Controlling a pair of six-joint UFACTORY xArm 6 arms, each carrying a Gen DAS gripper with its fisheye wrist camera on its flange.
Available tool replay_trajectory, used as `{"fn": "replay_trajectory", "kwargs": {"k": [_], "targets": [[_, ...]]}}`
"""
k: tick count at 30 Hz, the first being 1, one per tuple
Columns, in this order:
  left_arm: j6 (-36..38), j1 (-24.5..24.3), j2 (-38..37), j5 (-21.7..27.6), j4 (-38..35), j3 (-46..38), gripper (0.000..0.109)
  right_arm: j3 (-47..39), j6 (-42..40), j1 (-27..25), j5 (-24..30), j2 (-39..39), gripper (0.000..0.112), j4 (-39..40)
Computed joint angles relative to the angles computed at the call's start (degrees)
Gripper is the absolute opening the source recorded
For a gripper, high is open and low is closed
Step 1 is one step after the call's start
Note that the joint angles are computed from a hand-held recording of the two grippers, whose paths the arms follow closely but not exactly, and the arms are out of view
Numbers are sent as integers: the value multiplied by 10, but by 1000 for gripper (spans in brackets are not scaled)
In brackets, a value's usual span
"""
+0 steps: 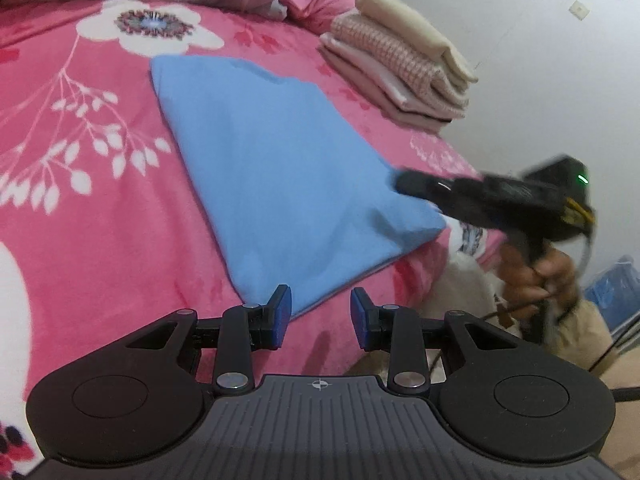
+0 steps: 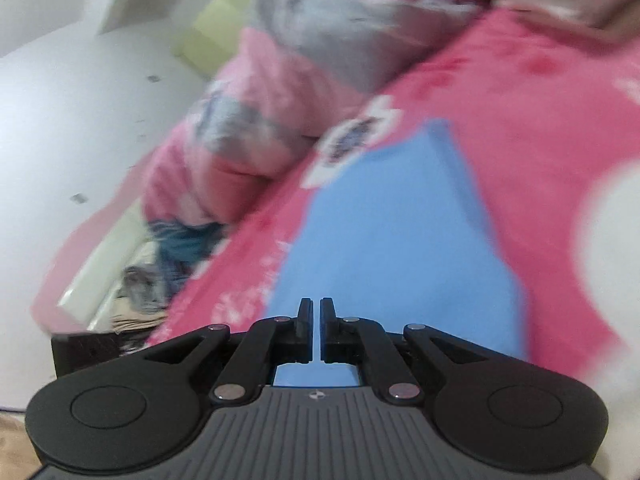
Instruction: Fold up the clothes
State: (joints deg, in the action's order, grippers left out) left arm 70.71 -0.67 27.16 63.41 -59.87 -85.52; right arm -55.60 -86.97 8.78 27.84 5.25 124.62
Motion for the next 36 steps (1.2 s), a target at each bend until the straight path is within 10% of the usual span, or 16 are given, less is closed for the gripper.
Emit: {"fn": "replay_trajectory", "kwargs": {"k": [5,11,16,21,29,36], "targets": [[0,8,10,-12,-16,-20,33,-71,87,-7,56,102,0,-97],[-33,12,63,-21,-12,-89,34,38,131,-32,127,22,2,-175],[-57,12,93,-33,-16,-134,34,-16,78,-41,155,49,2,-111],[-60,13,101,-49,-19,-149,34,-112,106,5,88,137,1,-127],[-76,16,129,-48,-19,-178,34,-44,188,38,88,61,3,-337],[-66,13,108,-81,-36,-148,34,-181,162,71,-15,154,3,-270]]}}
